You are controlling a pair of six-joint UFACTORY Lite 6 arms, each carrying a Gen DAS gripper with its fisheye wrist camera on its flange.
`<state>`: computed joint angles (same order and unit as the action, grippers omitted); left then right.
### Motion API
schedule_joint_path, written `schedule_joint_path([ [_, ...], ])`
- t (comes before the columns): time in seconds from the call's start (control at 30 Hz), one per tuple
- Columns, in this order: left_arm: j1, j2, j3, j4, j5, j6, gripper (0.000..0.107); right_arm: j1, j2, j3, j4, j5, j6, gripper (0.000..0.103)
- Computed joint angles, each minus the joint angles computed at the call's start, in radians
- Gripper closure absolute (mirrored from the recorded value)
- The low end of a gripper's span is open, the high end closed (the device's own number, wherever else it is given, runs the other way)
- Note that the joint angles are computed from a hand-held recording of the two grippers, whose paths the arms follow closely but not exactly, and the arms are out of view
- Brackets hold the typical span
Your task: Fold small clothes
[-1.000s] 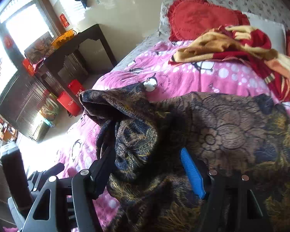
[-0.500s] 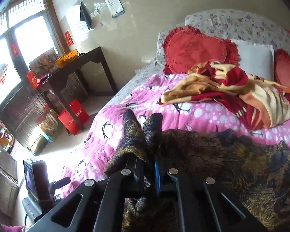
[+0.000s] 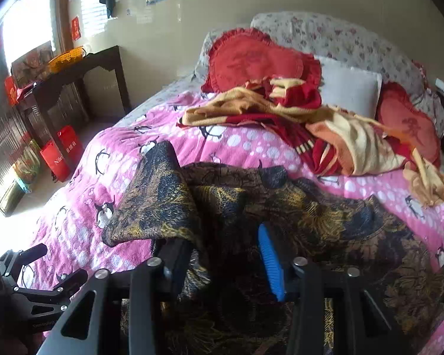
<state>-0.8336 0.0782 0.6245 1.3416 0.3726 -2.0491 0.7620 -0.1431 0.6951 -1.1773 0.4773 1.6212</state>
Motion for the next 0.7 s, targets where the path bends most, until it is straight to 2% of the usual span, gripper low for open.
schedule_joint_path([
  [0.03,-0.005,0.008,0.004,0.009,-0.004,-0.011,0.004,0.027,-0.012,-0.008,-0.036,0.041,0.027,0.047],
  [0.13,-0.018,0.028,0.015,0.018,-0.004,-0.021,0.004,0.081,0.013,0.006,-0.079,0.13,0.014,0.046],
  [0.5,-0.038,-0.04,-0.022,0.015,0.01,-0.026,0.004,0.211,0.162,0.103,-0.239,0.271,0.076,0.048],
  [0.53,-0.042,-0.043,-0.021,0.01,0.009,-0.023,0.004,0.213,0.187,0.126,-0.224,0.261,0.045,0.068],
  [0.57,-0.047,-0.05,-0.022,0.001,0.01,-0.018,0.004,0.209,0.21,0.148,-0.207,0.238,0.014,0.095],
  [0.6,-0.054,-0.059,-0.024,-0.009,0.014,-0.013,0.004,0.201,0.235,0.173,-0.186,0.209,-0.014,0.099],
  [0.7,-0.099,-0.118,-0.056,0.031,0.034,-0.092,0.004,0.177,0.203,0.169,-0.193,0.141,0.022,0.1],
])
